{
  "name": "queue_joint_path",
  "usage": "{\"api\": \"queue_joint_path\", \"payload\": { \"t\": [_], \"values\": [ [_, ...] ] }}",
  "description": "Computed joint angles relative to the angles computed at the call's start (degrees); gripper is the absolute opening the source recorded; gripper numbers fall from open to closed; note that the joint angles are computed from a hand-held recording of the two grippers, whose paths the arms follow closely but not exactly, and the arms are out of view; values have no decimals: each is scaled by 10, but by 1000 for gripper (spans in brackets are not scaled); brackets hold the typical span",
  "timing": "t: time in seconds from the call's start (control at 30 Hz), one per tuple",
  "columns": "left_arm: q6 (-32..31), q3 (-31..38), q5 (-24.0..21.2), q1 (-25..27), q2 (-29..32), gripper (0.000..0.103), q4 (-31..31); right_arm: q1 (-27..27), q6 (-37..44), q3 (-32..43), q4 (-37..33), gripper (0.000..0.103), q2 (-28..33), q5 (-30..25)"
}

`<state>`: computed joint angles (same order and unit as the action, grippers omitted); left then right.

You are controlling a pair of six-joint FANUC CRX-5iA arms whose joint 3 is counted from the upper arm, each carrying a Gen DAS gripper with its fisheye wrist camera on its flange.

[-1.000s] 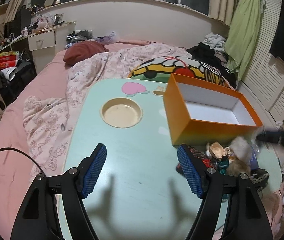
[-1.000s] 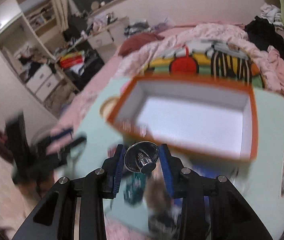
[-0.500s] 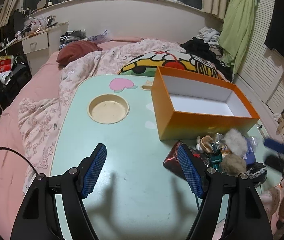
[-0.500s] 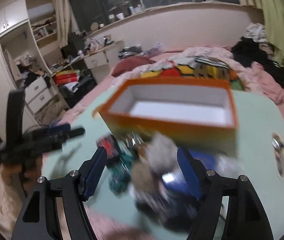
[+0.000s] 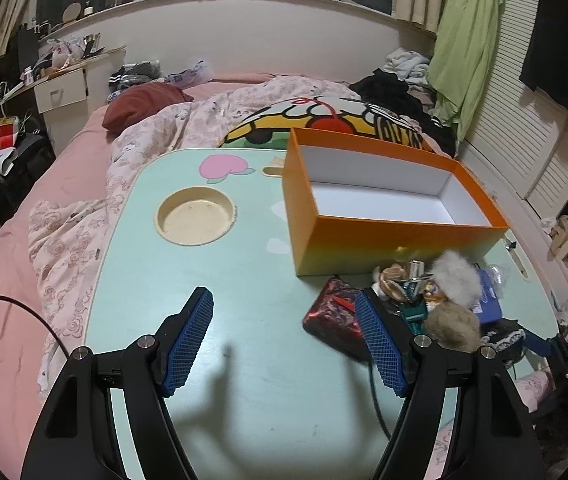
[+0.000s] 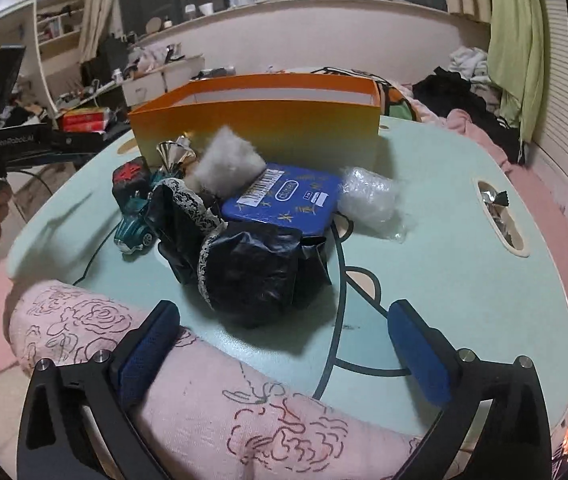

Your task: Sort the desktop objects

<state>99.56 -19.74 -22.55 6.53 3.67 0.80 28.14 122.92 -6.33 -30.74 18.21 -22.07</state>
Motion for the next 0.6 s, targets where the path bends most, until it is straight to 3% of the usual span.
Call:
{"api": "queue_joint_path", "payload": {
  "t": [0.17, 0.3, 0.37, 0.47, 0.6],
  "values": [
    [-22, 28, -15, -21, 12, 74, 28, -3, 8, 0, -7, 103, -1, -1],
    [-88, 79, -28, -49, 44, 76, 82, -6, 15, 2, -14, 103, -1, -5],
    [-84, 148, -71, -62, 86, 85, 77, -6, 15, 2, -14, 103, -2, -4],
    [2, 292, -173, -89, 173, 85, 3, -2, 12, -1, -12, 103, -2, 0],
    [40, 417, -275, -108, 264, 85, -35, -2, 16, 1, -17, 103, -1, -1]
  ]
}}
